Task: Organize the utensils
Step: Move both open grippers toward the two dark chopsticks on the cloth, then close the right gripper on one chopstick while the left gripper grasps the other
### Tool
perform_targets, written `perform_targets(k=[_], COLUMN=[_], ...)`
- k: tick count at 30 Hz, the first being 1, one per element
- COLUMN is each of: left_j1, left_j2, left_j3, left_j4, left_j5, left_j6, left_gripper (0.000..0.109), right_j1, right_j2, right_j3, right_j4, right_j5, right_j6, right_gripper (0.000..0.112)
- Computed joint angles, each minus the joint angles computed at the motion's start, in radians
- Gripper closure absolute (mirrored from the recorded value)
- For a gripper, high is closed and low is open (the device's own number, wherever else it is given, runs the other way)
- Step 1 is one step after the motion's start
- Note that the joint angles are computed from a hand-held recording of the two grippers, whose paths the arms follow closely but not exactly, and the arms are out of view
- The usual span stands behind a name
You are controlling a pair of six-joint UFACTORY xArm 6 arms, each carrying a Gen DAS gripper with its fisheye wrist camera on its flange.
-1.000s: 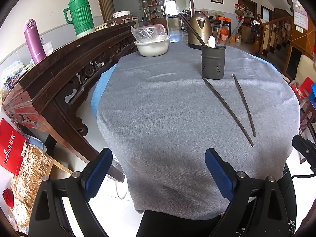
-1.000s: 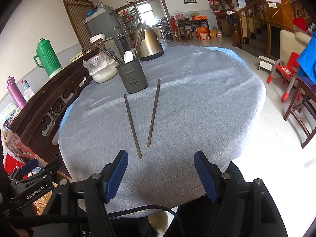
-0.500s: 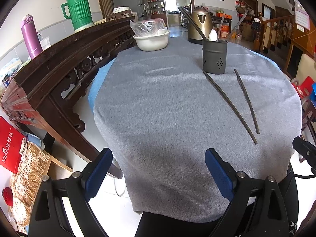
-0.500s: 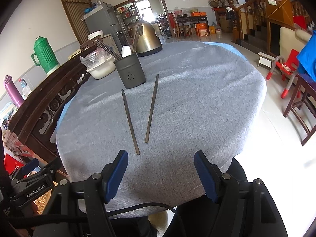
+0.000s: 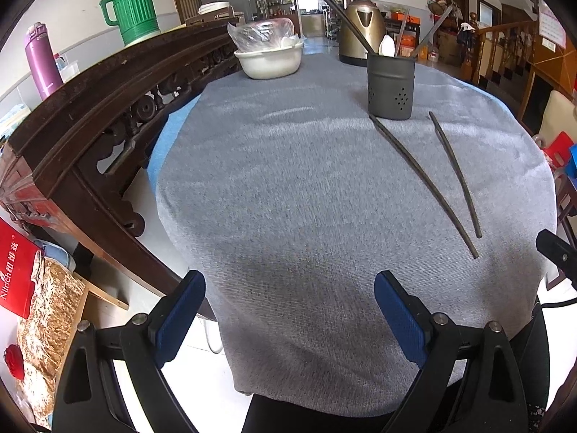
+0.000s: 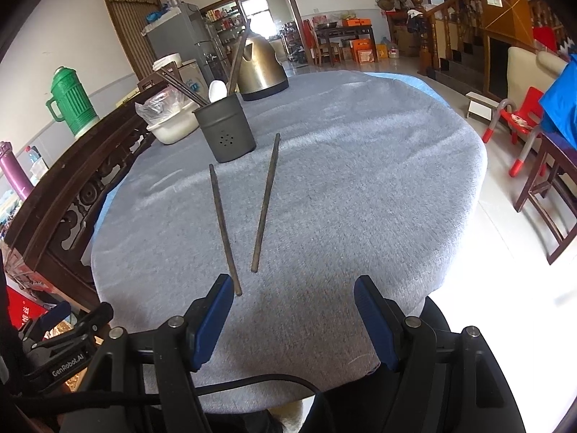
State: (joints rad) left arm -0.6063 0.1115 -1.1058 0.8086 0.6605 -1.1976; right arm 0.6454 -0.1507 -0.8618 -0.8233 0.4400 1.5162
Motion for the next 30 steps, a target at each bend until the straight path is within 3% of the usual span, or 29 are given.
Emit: perform_targets(k=[20,25,30], left_j1=[0.028,0.059,0.098], left_j2=[0.164,0.263,0.418], left_j3=[-0.172,-0.317,-0.553], left_j4=[-0.079,-0.065,-0.191], left_j5=[0.056,0.064,0.072], left_j6=[0.135,0.192,0.333], left_gripper=[0.014,0.014,0.014], right_j1=[-0.098,-0.149,-0.196], right_j2=[0.184,0.28,0.442], right_j3=[-0.146,-0.247,-0.458], right_j4=[0.151,0.374,0.646], right_j5=[-0.07,-0.11,-0.07], right_j6=[-0.184,-0.412,-0.729], right_gripper=[0.04,0.04,0.04])
